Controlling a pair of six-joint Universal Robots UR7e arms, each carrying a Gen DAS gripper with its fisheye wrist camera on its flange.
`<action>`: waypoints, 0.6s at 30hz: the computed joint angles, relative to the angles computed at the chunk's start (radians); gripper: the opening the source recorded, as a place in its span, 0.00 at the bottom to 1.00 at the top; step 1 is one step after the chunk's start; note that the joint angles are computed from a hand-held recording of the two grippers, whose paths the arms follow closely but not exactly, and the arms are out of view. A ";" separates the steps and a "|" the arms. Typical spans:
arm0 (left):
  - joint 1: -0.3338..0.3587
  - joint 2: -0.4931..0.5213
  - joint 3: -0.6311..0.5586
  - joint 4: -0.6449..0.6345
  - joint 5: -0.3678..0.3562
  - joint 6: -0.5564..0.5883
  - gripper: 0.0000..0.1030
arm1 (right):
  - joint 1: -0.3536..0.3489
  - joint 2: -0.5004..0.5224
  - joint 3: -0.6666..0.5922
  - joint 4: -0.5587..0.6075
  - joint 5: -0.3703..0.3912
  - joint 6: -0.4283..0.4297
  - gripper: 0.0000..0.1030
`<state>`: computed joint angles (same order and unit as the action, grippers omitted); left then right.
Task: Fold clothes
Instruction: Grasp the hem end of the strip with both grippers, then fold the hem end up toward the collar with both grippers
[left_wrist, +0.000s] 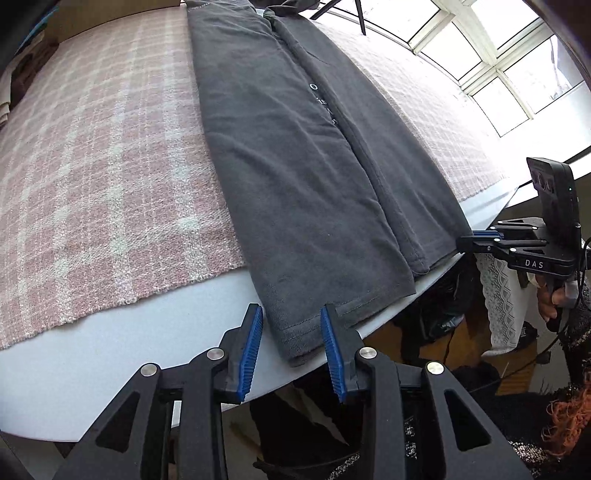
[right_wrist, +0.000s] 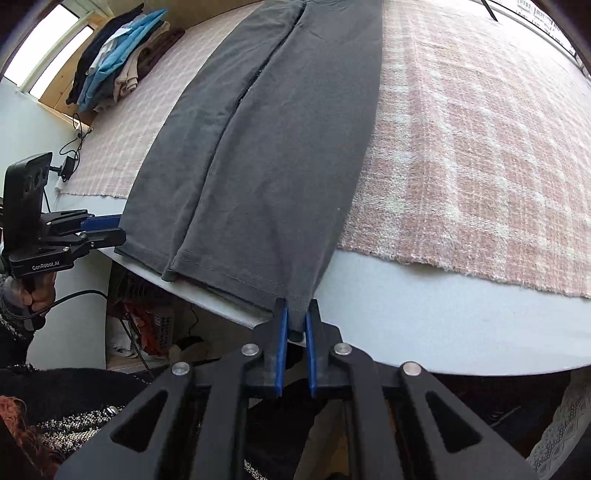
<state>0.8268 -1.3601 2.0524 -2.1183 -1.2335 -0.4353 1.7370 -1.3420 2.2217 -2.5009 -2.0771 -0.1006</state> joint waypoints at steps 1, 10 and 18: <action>0.001 -0.002 0.003 -0.004 -0.004 -0.003 0.31 | 0.003 0.009 -0.005 0.008 -0.010 -0.002 0.09; -0.017 0.031 0.000 0.009 0.010 0.014 0.12 | 0.003 0.041 -0.009 -0.034 -0.007 0.020 0.41; 0.005 0.010 -0.046 -0.003 -0.066 0.038 0.05 | -0.063 -0.044 -0.022 0.009 0.220 0.092 0.09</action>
<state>0.8320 -1.3503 2.0064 -2.1211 -1.2993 -0.3969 1.6741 -1.3864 2.1993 -2.4920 -1.8570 -0.0087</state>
